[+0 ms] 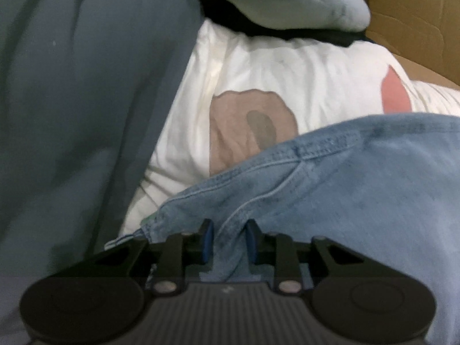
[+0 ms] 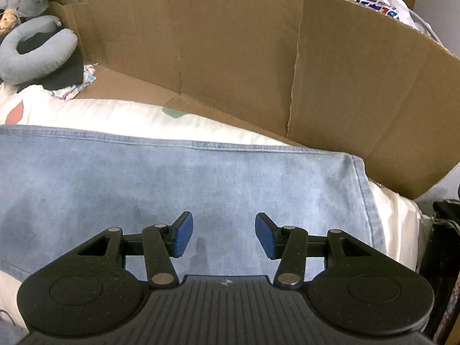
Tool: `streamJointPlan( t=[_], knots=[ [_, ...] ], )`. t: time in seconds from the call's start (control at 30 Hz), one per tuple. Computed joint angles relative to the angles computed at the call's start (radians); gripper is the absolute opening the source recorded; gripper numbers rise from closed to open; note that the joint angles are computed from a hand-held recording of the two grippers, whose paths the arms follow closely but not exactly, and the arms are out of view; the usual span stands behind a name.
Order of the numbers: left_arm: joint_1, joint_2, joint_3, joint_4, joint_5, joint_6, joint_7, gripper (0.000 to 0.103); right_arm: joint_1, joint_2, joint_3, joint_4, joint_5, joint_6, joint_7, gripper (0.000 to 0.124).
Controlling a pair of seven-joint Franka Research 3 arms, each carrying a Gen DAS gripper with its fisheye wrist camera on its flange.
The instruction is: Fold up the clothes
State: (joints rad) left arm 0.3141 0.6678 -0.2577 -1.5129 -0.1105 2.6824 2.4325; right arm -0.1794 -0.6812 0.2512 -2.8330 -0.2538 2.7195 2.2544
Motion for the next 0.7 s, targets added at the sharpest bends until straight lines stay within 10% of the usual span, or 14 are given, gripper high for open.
streamJointPlan(
  t=[0.43, 0.7],
  knots=[
    [0.024, -0.068, 0.004, 0.065, -0.053, -0.159, 0.017, 0.031, 0.092, 0.011, 0.004, -0.013, 0.094, 0.045, 0.013, 0.055],
    [0.023, -0.156, 0.055, -0.012, -0.117, -0.208, 0.015, 0.009, 0.121, 0.049, 0.026, 0.009, 0.118, 0.077, 0.039, 0.055]
  ],
)
